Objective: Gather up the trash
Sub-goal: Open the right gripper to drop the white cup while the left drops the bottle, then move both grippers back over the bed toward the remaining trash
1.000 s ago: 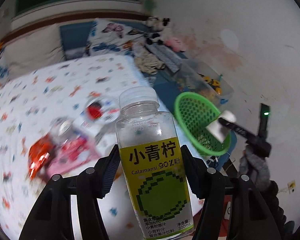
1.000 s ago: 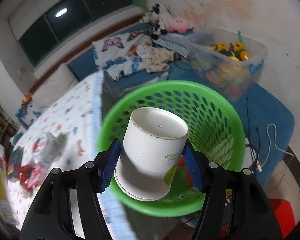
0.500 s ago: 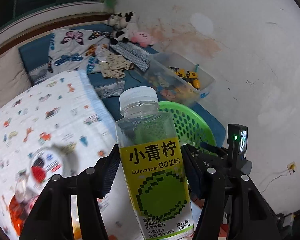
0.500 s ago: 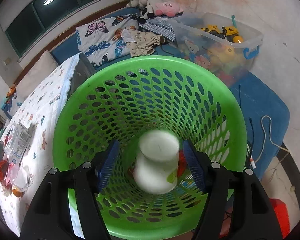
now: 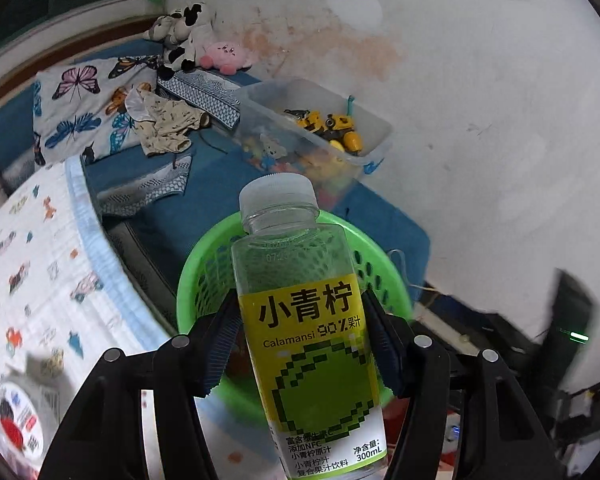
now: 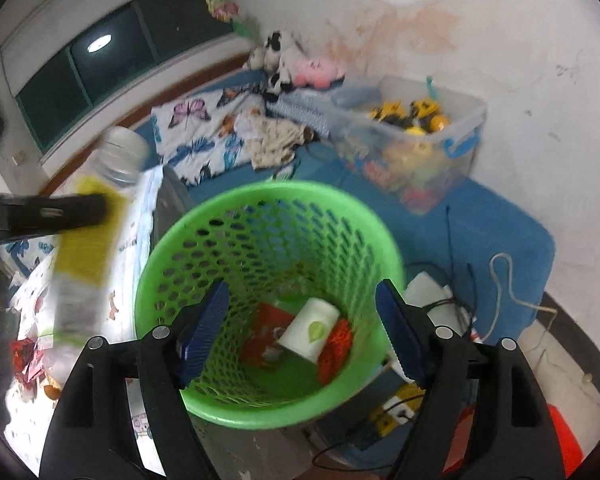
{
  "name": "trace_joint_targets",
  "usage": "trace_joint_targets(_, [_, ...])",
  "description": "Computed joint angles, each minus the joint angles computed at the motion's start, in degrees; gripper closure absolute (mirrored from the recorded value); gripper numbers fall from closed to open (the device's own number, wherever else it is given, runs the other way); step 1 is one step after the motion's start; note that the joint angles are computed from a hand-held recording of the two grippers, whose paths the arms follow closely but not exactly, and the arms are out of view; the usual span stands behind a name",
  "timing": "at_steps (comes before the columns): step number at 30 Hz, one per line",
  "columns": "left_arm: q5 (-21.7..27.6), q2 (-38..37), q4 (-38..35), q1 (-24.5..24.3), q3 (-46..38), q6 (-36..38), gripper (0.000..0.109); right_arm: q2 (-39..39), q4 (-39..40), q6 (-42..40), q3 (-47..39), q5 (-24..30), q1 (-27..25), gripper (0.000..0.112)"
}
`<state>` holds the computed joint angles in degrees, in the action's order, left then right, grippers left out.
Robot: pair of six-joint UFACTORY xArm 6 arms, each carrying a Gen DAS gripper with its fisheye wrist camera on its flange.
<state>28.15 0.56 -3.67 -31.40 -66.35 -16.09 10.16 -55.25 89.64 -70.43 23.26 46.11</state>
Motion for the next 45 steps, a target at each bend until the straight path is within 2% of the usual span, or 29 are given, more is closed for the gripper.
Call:
trace_joint_targets(4, [2.16,5.73,1.0,-0.87,-4.34,-1.15,0.05,-2.72,-4.52,4.77,2.49,0.46,-0.11,0.034])
trace_joint_targets(8, [3.98,11.14,5.31,-1.44,-8.74,-3.46,0.05,-3.34,-7.75,7.92,3.42,1.17,0.22,0.034])
trace_joint_targets(15, [7.28,18.71,3.96,-1.57,-15.12,-4.02,0.05,-4.23,-11.41,10.4,4.24,3.51,1.03,0.034])
trace_joint_targets(24, [7.32,22.06,3.47,-1.63,-16.71,-4.33,0.049,-4.81,-12.36,13.23,5.83,3.56,1.0,0.033])
trace_joint_targets(27, [6.9,22.03,2.75,-1.41,-16.5,-4.25,0.042,-4.56,-11.93,13.05,5.62,3.5,1.08,0.033])
trace_joint_targets(29, [5.34,20.79,1.09,-1.23,-14.96,-3.12,0.039,-4.62,-11.85,13.5,5.56,3.51,1.2,0.033])
trace_joint_targets(33, [3.39,17.12,2.62,-0.46,-11.62,-5.26,0.039,-5.12,-12.45,15.2,5.62,3.7,1.58,0.033])
trace_joint_targets(38, [-0.1,8.12,10.36,0.28,-3.83,-10.84,0.037,-5.95,-13.53,16.08,5.2,4.63,2.94,0.032])
trace_joint_targets(42, [-1.13,-1.65,20.13,1.66,3.75,-19.67,0.032,-5.43,-12.63,14.31,3.44,5.98,4.75,0.032])
trace_joint_targets(45, [-2.2,-9.43,21.48,3.08,10.15,-22.14,0.031,-4.83,-12.27,12.75,1.81,6.63,6.26,0.031])
